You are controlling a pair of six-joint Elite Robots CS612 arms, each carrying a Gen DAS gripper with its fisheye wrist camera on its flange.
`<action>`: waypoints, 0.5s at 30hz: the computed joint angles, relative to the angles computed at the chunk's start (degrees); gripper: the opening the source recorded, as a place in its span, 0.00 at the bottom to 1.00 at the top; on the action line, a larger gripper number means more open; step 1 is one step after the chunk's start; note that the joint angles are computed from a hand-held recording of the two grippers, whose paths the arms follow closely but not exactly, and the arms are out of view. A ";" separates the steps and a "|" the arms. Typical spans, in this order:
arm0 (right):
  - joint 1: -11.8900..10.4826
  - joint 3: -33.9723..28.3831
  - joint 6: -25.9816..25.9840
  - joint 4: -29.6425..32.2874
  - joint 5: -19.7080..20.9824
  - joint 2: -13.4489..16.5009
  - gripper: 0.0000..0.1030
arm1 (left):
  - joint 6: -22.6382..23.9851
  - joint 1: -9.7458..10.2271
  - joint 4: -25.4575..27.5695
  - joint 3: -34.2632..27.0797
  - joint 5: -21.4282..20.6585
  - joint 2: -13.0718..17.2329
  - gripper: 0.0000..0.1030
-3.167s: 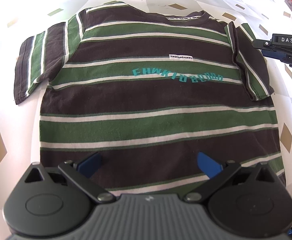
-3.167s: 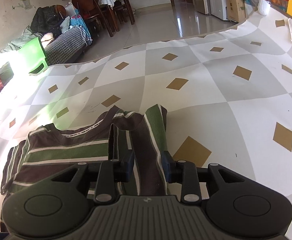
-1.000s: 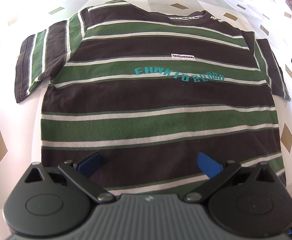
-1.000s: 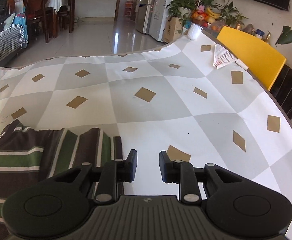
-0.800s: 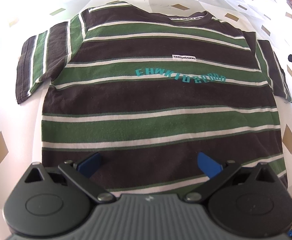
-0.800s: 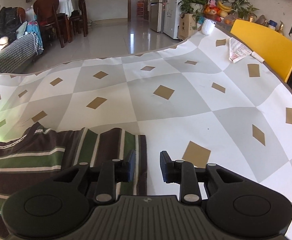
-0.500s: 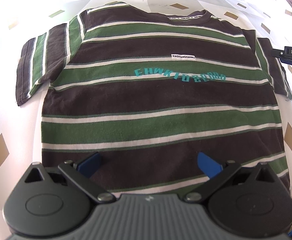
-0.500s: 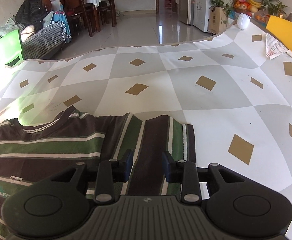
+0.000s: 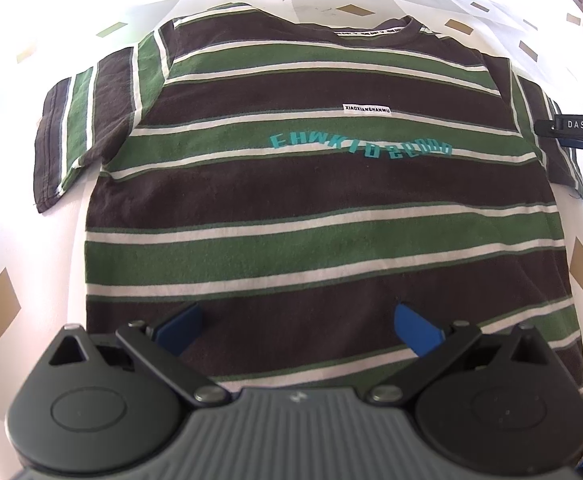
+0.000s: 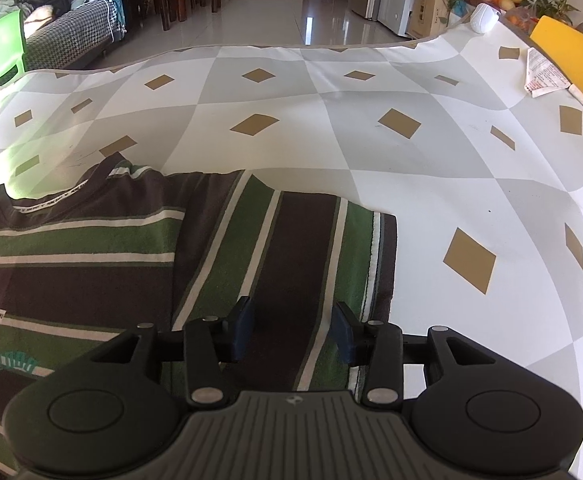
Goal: Fold clothes
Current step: 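Withdraw the right gripper up and away from the folded shirt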
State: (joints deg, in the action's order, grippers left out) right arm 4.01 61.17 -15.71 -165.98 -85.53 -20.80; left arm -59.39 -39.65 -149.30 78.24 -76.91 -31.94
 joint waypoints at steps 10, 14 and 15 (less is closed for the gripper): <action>0.75 2.92 1.99 -1.14 -4.62 -2.34 0.41 | 0.31 -0.11 0.26 0.18 0.44 -0.12 1.00; 0.02 5.19 4.02 2.96 1.70 -4.78 0.42 | 1.89 -0.34 0.03 0.59 1.41 -0.11 1.00; -0.10 5.73 4.04 4.02 3.17 -5.32 0.43 | 2.21 -0.43 0.19 0.62 1.82 -0.09 1.00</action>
